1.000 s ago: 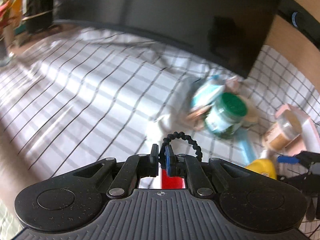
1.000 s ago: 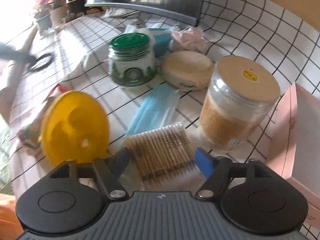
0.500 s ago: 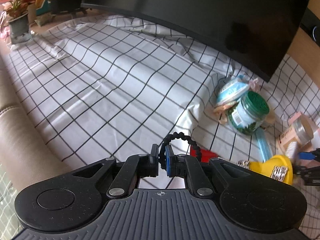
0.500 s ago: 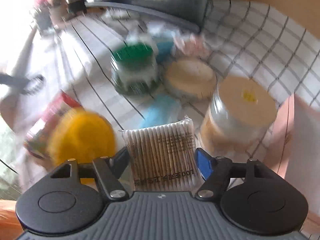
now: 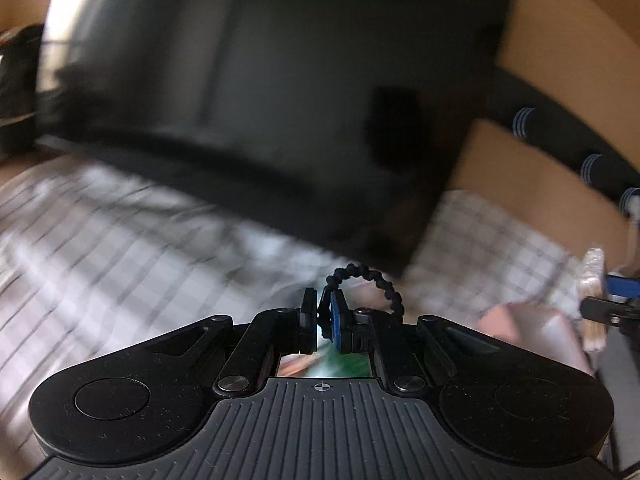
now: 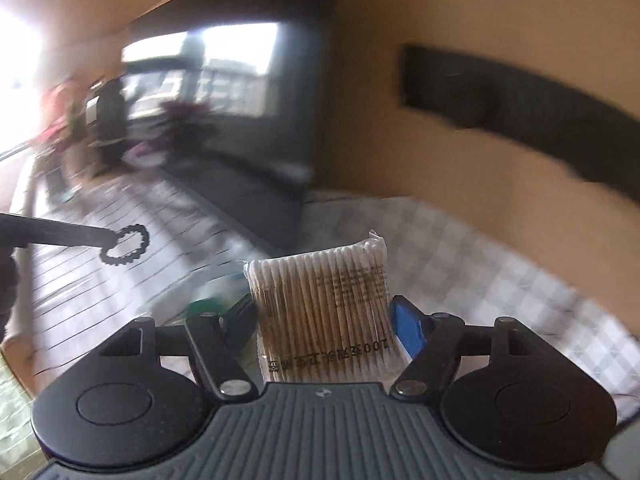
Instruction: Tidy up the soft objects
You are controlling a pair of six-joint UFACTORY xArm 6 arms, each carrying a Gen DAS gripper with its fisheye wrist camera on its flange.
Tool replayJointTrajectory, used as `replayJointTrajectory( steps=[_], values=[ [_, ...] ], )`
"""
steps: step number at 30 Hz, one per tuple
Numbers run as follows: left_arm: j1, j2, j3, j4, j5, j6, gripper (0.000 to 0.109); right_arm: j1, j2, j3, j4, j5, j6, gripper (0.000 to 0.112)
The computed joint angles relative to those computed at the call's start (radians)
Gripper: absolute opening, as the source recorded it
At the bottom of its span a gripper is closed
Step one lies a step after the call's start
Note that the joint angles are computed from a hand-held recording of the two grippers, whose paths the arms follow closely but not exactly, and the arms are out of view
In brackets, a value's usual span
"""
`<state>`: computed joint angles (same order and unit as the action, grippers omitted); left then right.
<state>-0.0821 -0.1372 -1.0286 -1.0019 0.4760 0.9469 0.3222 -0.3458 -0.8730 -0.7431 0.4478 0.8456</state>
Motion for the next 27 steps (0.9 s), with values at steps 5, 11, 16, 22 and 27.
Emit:
replayJointTrajectory(
  steps=[5, 11, 16, 22, 27],
  values=[
    [-0.170, 0.062, -0.083, 0.009, 0.042, -0.033, 0.009, -0.074, -0.133, 0.089, -0.179, 0.093, 0.160, 0.072],
    [-0.373, 0.238, -0.263, 0.015, 0.095, -0.084, 0.009, -0.212, -0.227, 0.258, -0.267, 0.005, 0.318, 0.073],
    [-0.430, 0.439, -0.449, -0.072, 0.291, -0.105, 0.012, -0.317, -0.218, 0.377, -0.302, -0.119, 0.453, 0.075],
    [-0.468, 0.379, -0.356, -0.022, 0.127, -0.095, 0.012, -0.377, -0.296, 0.495, -0.250, -0.189, 0.364, 0.079],
    [-0.450, 0.256, -0.208, 0.058, -0.007, -0.130, 0.012, -0.388, -0.215, 0.450, -0.181, -0.210, 0.302, 0.079]
  ],
)
